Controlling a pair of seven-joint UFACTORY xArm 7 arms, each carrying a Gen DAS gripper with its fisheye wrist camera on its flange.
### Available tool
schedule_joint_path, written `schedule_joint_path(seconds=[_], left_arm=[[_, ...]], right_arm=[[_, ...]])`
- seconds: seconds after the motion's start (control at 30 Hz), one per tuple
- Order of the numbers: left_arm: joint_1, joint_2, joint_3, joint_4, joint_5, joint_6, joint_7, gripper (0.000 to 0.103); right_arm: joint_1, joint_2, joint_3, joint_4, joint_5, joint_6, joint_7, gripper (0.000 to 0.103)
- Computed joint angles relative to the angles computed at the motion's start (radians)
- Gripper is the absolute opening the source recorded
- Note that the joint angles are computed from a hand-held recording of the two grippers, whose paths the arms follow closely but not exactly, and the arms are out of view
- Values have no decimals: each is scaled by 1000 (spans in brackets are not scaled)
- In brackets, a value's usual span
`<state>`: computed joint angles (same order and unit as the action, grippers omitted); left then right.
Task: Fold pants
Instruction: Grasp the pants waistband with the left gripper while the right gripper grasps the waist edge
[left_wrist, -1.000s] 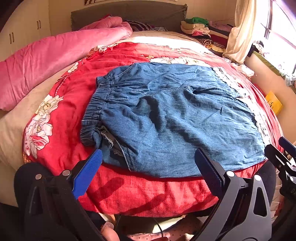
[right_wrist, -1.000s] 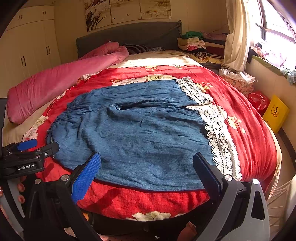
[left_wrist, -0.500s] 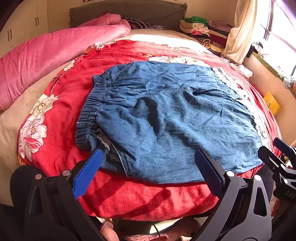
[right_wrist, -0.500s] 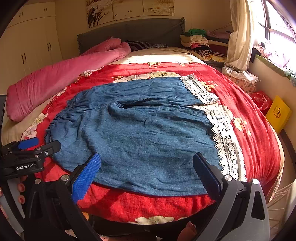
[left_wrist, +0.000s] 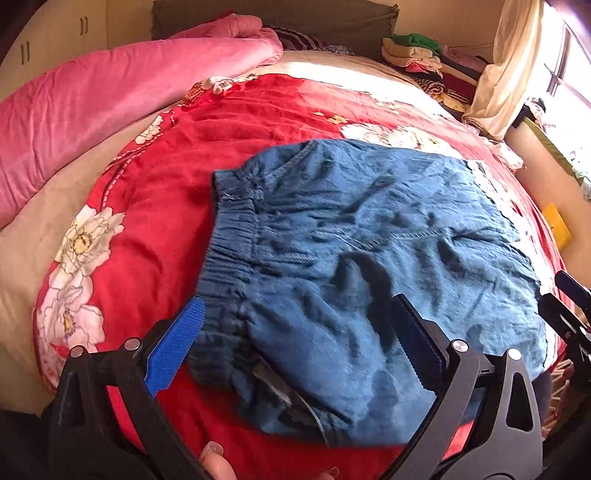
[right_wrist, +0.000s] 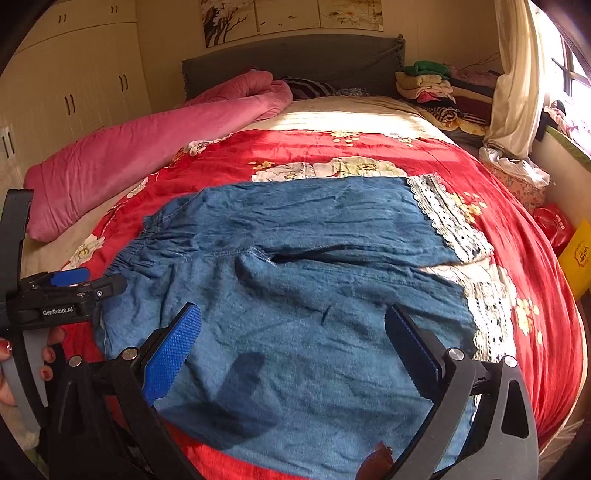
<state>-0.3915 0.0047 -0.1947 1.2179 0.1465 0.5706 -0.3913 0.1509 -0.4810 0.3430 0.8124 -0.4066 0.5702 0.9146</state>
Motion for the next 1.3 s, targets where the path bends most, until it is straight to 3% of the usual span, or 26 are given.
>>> schedule_joint_path(seconds=[0.13,0.33,0.53,0.77,0.8,0.83,0.93,1.07,1.3], left_arm=[[23,128,31,153,24,60,9,94],[46,308,56,364,-43,109,119,94],[26,441,79,524,-28,148,223,92],[39,546,60,655,-108,184,342,54],[34,556,66,666,-113,185,339,52],[44,563,59,671,-136,180,354,42],[65,559,42,655,-194,151,385,34],[98,535,14,620,-284,101,429,31],[94,466,13,531,-313,1,474,31]], right_arm=[[30,116,-73,76,60,-62,-107,99],[50,290,-120,248,60,-22,-275,99],[84,454,-188,414,178,6,-460,99],[114,654,-220,644,212,99,-613,99],[115,681,-221,676,230,111,-646,99],[117,709,-225,708,238,121,-671,99],[129,796,-248,814,227,175,-712,99],[122,907,-262,961,266,256,-751,99],[136,1072,-282,1179,266,336,-885,96]])
